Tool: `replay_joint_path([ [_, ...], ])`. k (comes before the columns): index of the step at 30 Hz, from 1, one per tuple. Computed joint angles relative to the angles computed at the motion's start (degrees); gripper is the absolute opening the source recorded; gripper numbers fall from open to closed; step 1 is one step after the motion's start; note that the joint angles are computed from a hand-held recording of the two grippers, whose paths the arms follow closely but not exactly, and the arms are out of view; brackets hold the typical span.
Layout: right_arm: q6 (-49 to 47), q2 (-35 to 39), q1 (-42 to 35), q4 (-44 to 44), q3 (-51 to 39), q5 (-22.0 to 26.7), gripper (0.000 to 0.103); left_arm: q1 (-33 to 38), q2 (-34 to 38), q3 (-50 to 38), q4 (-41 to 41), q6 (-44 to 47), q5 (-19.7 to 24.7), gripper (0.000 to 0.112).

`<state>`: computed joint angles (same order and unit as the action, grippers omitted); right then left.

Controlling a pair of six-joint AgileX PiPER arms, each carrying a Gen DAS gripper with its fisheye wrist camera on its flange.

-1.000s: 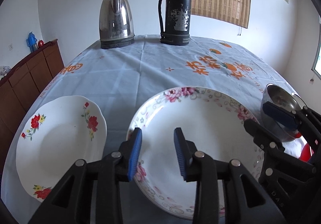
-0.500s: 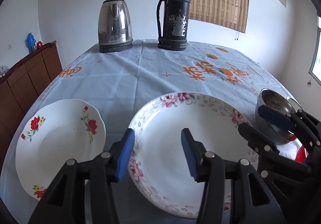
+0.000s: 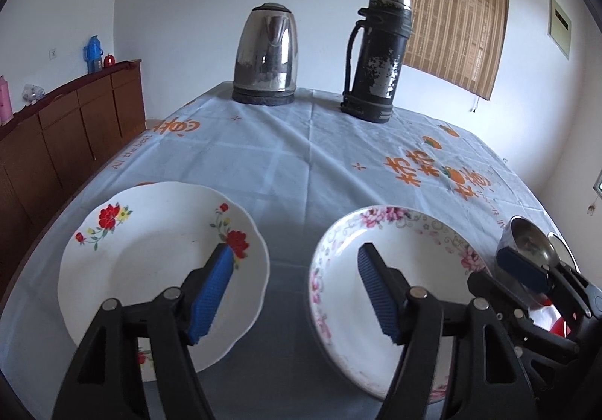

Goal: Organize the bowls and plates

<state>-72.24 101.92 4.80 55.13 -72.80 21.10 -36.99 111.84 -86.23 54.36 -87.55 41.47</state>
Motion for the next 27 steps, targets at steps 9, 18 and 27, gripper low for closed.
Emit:
replay_joint_path([
  [9,12.5,3.4,3.9,-6.0,-7.9,11.4,0.042,5.1,-8.2,12.2,6.7,-6.8,4.1,0.07],
  [18,29.2,10.6,12.5,-18.4,-21.2,17.1,0.035,11.9,-10.8,18.2,3.6,-10.1,-1.6,0.07],
  [27,45.9,18.4,19.1,-36.8,-32.7,19.9,0.027,12.9,-10.0,18.4,0.3,-9.3,-0.9,0.069],
])
